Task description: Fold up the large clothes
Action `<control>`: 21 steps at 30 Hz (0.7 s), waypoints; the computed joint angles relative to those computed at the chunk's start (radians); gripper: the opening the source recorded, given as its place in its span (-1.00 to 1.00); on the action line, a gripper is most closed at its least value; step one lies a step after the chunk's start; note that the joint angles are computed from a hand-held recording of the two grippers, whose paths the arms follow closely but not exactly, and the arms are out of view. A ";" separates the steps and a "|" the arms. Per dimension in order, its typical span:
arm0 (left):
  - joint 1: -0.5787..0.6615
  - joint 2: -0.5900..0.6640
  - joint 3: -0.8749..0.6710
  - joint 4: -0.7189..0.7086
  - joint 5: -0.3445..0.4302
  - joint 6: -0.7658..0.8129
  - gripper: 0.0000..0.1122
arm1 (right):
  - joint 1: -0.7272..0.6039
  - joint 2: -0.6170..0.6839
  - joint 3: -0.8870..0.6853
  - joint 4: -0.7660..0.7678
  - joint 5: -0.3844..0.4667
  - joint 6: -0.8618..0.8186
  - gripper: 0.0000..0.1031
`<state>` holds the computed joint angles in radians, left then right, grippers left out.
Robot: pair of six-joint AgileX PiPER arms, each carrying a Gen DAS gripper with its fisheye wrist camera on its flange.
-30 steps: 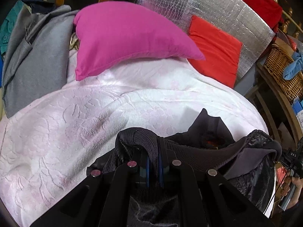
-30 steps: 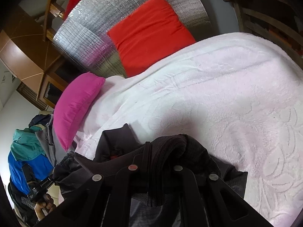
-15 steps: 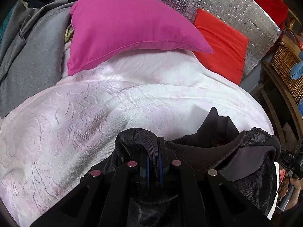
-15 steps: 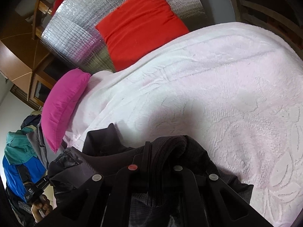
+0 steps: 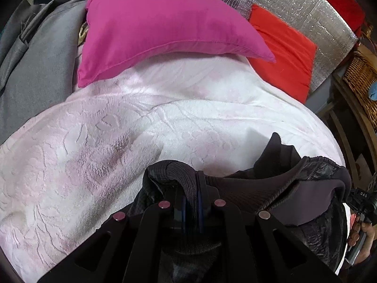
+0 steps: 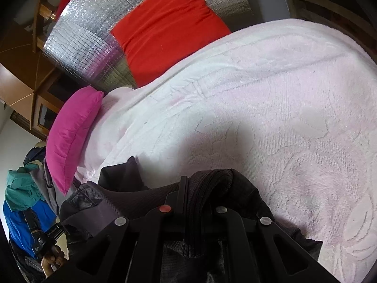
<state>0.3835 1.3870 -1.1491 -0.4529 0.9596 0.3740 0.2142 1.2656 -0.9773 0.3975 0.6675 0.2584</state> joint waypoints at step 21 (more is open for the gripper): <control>-0.076 -0.001 0.055 0.099 -0.119 -0.058 -0.83 | -0.030 0.048 0.024 0.090 -0.022 -0.073 -0.86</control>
